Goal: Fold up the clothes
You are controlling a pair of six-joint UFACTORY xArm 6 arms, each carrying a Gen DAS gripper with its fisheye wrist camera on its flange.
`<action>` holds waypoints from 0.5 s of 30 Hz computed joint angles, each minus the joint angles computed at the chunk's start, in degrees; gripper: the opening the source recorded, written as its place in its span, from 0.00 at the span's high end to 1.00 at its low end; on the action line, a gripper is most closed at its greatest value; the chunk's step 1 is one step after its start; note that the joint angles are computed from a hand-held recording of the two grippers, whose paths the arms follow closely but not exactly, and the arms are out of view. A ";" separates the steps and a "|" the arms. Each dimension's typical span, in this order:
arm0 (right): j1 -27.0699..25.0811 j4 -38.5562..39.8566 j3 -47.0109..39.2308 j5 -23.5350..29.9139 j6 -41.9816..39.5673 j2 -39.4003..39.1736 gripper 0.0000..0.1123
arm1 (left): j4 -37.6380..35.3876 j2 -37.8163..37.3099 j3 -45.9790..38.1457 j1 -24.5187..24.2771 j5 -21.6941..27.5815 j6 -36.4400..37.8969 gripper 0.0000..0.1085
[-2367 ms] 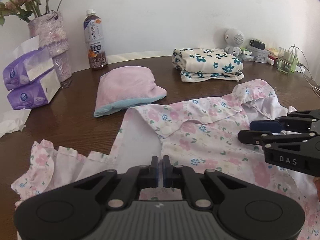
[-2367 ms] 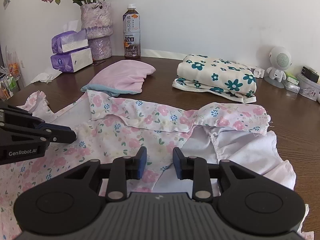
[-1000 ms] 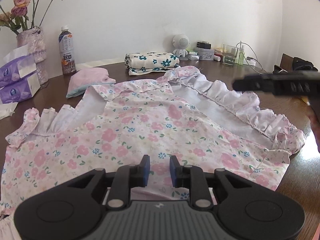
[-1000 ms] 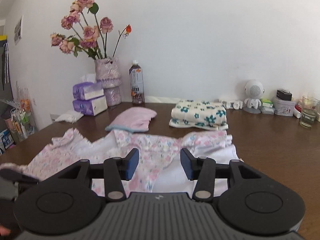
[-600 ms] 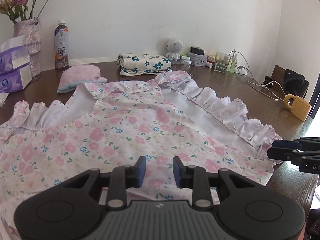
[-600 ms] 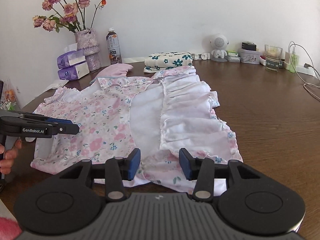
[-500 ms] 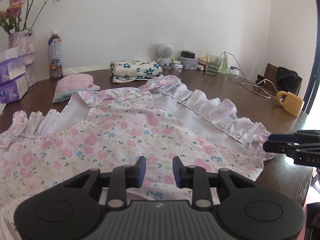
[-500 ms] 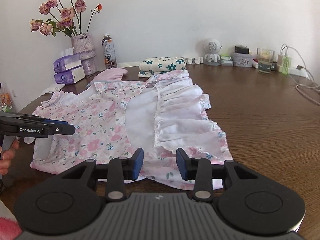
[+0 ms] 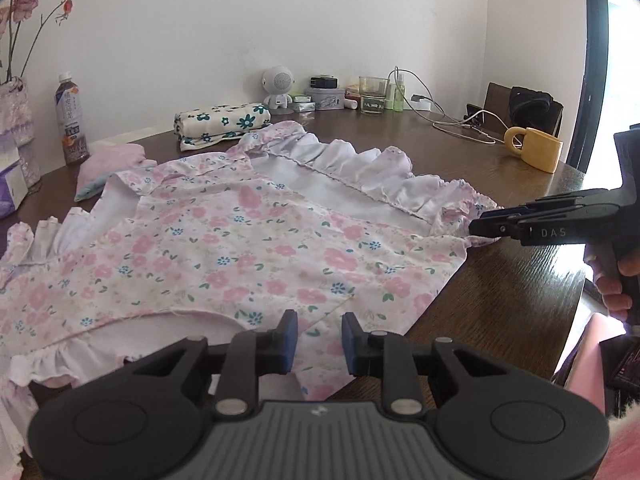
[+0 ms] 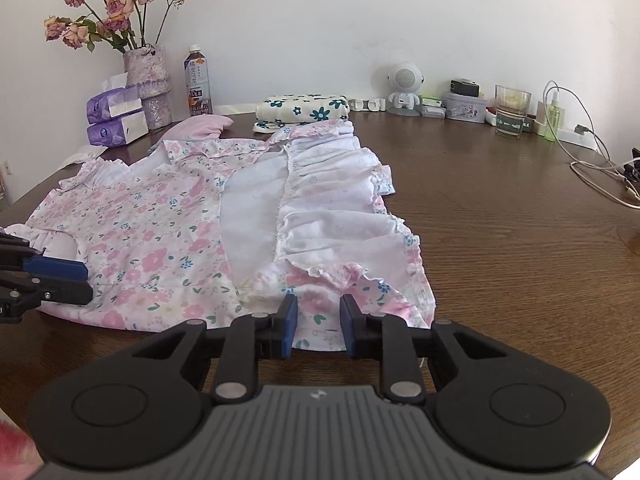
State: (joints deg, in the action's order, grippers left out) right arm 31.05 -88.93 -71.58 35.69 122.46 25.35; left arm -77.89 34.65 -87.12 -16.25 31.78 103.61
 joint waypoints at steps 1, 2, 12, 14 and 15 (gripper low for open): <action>-0.10 -0.33 0.90 0.04 1.23 -0.64 0.80 | -1.29 -0.48 0.85 -0.07 -0.42 1.52 0.80; -0.18 -1.17 2.03 0.13 3.40 -1.40 0.80 | -2.54 -0.96 1.66 -0.02 -0.51 2.78 0.80; 0.96 -0.09 4.08 3.67 6.95 -2.60 0.80 | -9.59 -2.07 4.04 0.03 -1.18 7.98 0.79; 1.43 0.73 3.77 4.60 6.16 -2.36 0.80 | -10.44 -2.13 4.16 -0.04 -1.39 7.99 0.79; 1.55 1.47 3.52 4.82 5.51 -2.29 0.80 | -10.35 -2.12 4.11 0.06 -1.23 7.18 0.79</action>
